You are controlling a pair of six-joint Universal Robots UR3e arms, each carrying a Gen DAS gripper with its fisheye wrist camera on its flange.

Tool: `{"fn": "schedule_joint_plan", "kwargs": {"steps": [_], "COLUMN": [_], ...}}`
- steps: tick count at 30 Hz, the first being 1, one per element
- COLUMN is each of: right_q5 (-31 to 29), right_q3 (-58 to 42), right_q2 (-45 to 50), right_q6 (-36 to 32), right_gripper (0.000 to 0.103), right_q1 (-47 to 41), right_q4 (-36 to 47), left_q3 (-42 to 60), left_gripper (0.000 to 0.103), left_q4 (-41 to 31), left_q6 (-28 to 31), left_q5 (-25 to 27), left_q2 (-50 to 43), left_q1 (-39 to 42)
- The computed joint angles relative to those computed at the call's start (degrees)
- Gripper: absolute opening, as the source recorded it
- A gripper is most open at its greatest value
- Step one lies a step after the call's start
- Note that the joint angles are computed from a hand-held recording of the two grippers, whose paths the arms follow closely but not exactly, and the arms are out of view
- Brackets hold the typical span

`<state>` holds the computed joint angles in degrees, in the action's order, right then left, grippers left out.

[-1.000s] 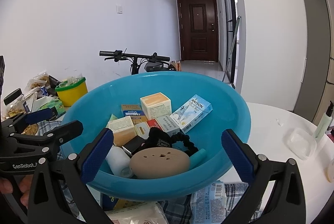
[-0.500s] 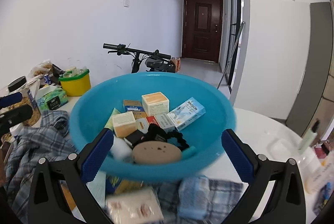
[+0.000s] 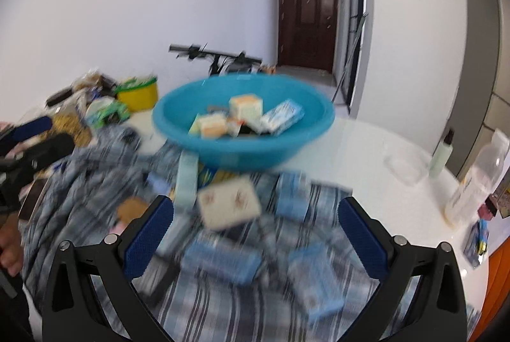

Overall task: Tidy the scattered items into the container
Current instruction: 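Move both tools back toward the items on the shirt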

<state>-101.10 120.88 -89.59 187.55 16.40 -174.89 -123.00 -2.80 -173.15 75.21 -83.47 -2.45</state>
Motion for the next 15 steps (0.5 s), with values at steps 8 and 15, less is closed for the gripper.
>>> {"fn": "schedule_joint_plan", "kwargs": {"steps": [8, 15], "right_q5": [-4.8, -3.7], "right_q3": [8.5, 12.0], "right_q2": [0.1, -0.6], "right_q6": [5.1, 6.5], "right_gripper": [0.103, 0.103], "right_q1": [5.3, 4.4], "right_q4": [-5.3, -7.5], "left_q3": [-9.7, -12.3], "left_gripper": [0.103, 0.103], "left_q4": [7.0, 9.1], "left_q6": [0.1, -0.1], "left_q5": [5.7, 5.2], "left_q2": [1.5, -2.3], "left_q1": [-4.6, -5.0]}}
